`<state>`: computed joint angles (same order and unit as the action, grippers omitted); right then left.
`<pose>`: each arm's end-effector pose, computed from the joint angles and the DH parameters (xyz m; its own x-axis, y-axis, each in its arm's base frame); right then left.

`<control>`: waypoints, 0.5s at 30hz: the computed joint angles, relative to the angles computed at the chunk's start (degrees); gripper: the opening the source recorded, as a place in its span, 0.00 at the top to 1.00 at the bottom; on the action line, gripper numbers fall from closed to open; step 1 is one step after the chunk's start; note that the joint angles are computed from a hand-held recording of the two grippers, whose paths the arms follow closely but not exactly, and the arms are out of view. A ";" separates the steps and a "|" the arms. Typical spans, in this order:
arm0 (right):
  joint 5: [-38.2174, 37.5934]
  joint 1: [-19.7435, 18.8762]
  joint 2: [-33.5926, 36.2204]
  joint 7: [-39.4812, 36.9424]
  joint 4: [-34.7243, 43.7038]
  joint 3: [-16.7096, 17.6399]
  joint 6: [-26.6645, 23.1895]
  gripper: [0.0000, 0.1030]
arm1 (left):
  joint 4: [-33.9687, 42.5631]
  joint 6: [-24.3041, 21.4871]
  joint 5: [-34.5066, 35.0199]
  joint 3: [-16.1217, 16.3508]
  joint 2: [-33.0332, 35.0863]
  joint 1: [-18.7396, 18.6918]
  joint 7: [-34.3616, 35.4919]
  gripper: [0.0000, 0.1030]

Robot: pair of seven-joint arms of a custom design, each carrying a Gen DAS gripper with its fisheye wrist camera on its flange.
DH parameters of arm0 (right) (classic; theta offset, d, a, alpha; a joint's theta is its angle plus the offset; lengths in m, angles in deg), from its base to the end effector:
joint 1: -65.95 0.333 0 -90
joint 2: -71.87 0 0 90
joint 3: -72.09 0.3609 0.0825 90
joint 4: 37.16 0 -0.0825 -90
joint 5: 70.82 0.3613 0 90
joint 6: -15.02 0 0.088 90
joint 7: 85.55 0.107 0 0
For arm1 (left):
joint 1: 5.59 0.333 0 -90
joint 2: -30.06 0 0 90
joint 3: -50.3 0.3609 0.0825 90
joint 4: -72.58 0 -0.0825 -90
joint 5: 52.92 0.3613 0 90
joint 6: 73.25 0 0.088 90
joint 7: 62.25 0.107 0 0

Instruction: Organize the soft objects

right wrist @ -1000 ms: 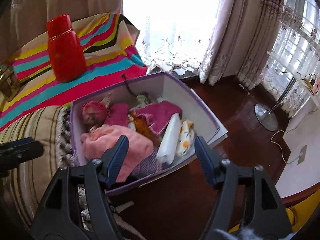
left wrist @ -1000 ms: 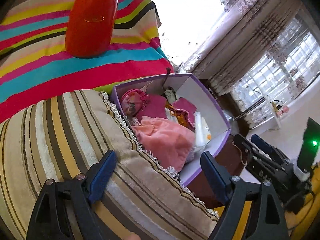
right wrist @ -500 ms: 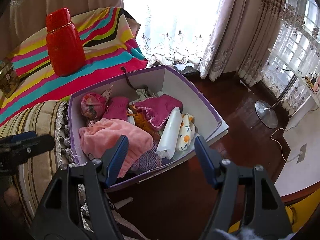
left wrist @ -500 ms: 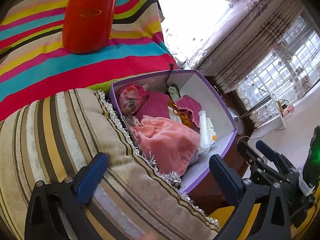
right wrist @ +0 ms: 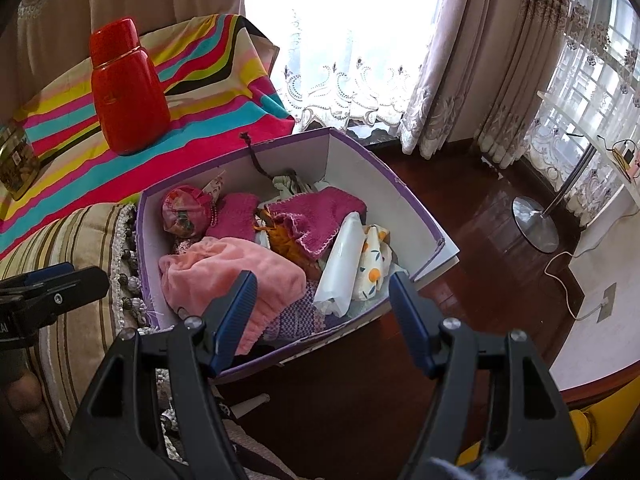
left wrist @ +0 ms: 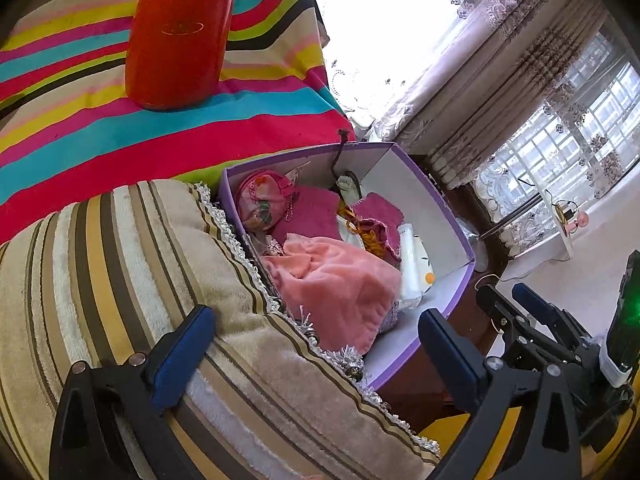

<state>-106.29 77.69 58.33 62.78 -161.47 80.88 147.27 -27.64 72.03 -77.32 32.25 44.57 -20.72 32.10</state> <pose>0.4566 0.1661 0.5873 -0.3437 -0.9336 0.1014 -0.7641 0.2152 -0.6081 0.5674 -0.3383 0.5441 -0.3992 -0.8184 0.4134 -0.8685 0.1931 -0.4565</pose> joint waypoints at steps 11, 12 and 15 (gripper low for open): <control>0.32 0.02 0.10 -0.40 0.07 -0.17 0.28 0.31 | 0.04 -0.02 0.00 0.02 0.04 0.00 0.05 0.00; 0.28 0.01 0.10 -0.30 0.07 -0.12 0.21 0.31 | 0.04 -0.02 0.00 0.02 0.04 0.00 0.05 0.00; 0.27 0.01 0.10 -0.27 0.07 -0.10 0.20 0.31 | 0.02 0.07 -0.02 0.01 0.06 -0.03 -0.02 0.00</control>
